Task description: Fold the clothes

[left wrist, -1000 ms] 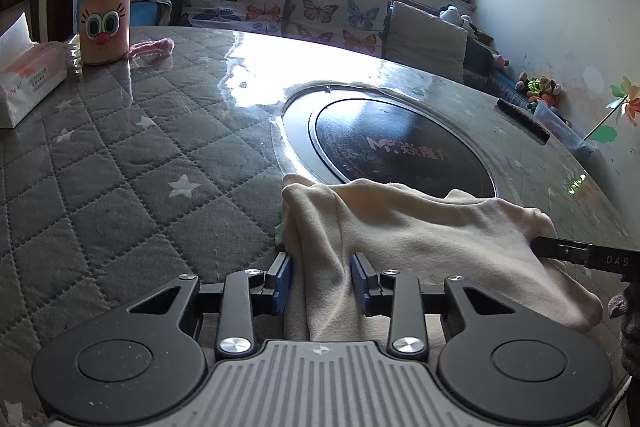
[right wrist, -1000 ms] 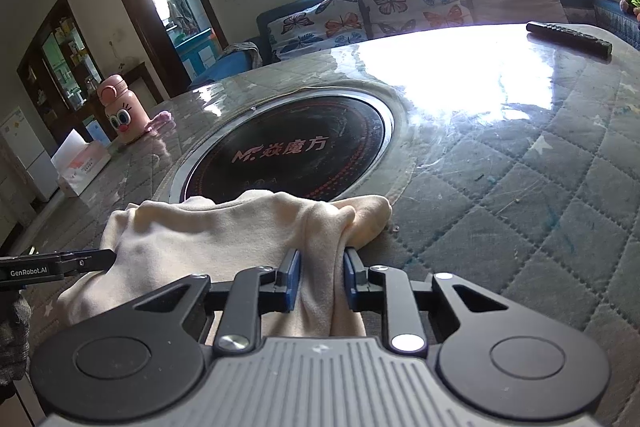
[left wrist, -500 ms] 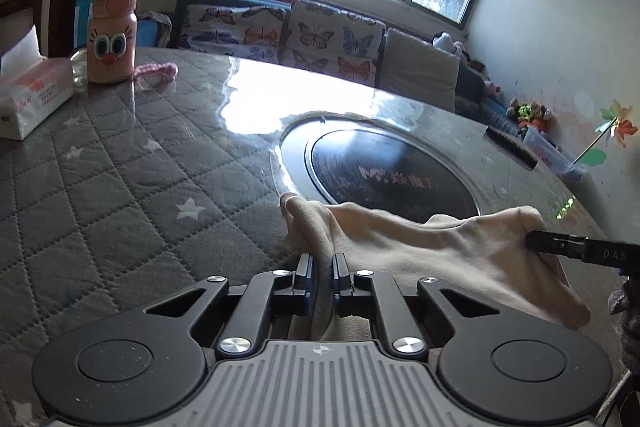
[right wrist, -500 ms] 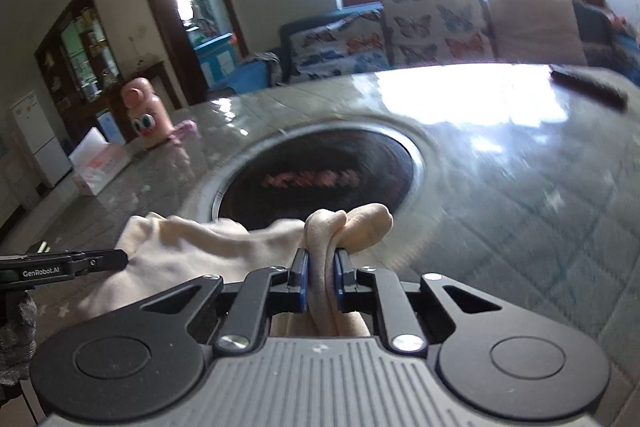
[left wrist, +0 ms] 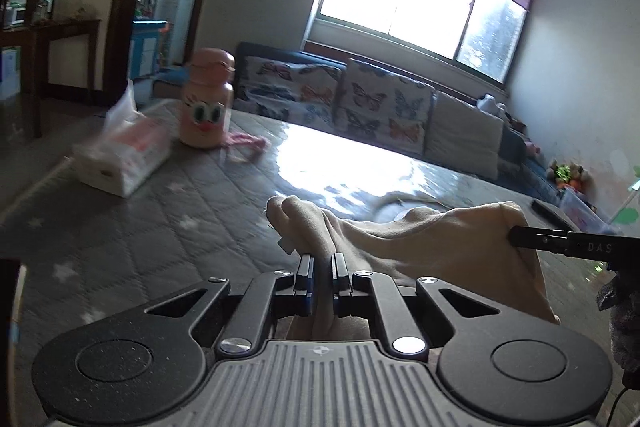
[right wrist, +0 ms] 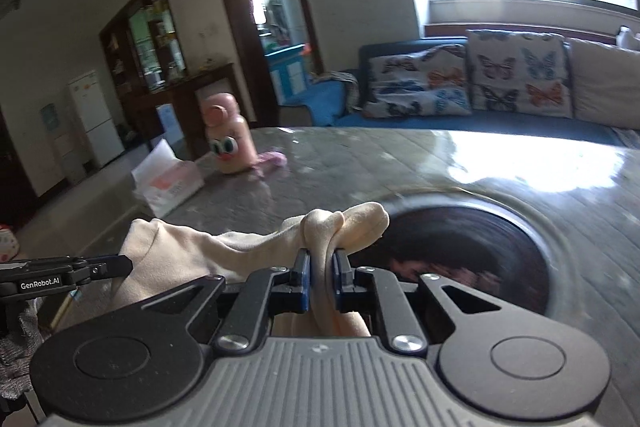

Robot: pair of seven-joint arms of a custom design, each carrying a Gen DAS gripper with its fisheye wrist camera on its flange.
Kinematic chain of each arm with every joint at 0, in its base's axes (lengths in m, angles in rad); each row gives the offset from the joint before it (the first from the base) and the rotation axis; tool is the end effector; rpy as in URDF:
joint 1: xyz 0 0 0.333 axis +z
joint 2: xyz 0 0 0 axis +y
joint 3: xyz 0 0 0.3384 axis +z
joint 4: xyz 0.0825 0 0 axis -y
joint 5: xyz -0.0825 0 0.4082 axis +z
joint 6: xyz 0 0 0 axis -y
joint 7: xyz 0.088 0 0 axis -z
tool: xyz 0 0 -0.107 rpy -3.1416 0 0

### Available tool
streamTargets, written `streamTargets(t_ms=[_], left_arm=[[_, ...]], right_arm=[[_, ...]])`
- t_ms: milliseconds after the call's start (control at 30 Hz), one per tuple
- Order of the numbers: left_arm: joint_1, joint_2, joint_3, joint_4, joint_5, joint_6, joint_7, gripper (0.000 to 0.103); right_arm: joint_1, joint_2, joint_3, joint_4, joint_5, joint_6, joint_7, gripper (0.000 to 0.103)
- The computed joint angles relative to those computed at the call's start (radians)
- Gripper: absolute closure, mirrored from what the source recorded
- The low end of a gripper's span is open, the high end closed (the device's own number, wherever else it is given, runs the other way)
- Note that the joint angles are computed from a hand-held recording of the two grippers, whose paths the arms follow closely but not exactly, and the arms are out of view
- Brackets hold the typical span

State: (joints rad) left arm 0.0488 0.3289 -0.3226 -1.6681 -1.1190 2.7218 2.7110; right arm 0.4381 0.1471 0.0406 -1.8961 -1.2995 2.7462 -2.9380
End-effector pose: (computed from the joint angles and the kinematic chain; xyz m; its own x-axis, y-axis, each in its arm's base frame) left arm 0.7079 -0.1344 0.4995 -0.5545 -0.7924 0.2542 -0.5386 0.1089 -0.8355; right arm 0.5644 0.3349 0.4929 -0.0995 -0.9699 -0.2224 -0.5051 0.2418 -0.8285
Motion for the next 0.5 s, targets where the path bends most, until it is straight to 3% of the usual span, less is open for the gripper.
streamTargets(t_ms=[233, 400, 433, 500], left_arm=[[0.005, 0.070, 0.011, 0.093, 0.093, 0.080, -0.085, 0.094], [-0.028, 0.136, 0.066, 0.146, 0.302, 0.098, -0.302, 0.091], [-0.020, 0.142, 0.060, 0.148, 0.317, 0.099, -0.313, 0.089], [0.001, 0.149, 0.041, 0.146, 0.337, 0.108, -0.327, 0.074]], right_arm=[[0.008, 0.186, -0.040, 0.221, 0.129, 0.090, -0.172, 0.093], [0.013, 0.275, -0.048, 0.312, 0.292, 0.054, -0.346, 0.092], [0.013, 0.292, -0.045, 0.329, 0.331, 0.030, -0.389, 0.092], [0.024, 0.301, -0.054, 0.336, 0.372, 0.019, -0.431, 0.091]])
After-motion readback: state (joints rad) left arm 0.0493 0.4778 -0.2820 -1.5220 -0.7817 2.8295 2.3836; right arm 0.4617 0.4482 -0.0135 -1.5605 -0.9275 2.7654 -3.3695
